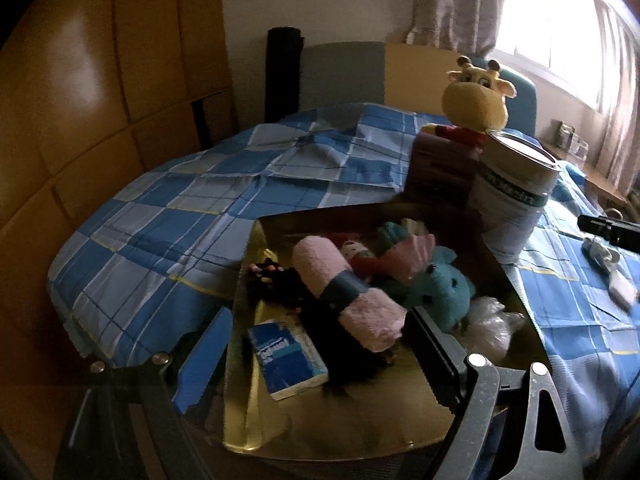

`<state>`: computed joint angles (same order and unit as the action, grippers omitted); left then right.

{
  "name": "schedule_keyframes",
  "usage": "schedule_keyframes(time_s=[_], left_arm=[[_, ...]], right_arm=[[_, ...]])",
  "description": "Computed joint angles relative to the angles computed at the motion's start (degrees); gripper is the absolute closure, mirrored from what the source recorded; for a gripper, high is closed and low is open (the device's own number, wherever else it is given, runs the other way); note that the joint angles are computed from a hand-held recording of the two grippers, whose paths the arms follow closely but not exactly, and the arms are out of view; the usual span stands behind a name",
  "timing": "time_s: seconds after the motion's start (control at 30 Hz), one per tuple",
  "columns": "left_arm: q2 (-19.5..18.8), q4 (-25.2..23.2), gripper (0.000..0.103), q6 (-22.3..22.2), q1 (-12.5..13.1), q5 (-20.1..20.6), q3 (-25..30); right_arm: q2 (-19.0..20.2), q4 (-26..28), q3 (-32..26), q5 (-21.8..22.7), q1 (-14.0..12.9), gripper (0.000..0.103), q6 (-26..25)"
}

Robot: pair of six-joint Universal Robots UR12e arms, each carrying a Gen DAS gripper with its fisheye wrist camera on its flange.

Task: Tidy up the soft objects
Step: 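Withdraw the right gripper from the tray back over the bed, then move the right gripper over the gray glove while the left gripper approaches the white sponge block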

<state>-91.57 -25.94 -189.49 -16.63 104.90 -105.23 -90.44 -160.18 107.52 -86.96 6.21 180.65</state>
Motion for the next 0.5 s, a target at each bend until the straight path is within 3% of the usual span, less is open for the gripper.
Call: schedule_keyframes(time_s=[0.2,0.5], left_arm=[[-0.79,0.10,0.014,2.04,-1.17,-0.92,0.99],[-2.34,0.01,0.014,5.86,-3.28,-2.51,2.86]], right_arm=[[-1.71,-1.15,1.95,-3.84,-3.95,0.036,2.83],[-2.87,-3.33,5.10,-10.92,-10.87,0.036,13.78]])
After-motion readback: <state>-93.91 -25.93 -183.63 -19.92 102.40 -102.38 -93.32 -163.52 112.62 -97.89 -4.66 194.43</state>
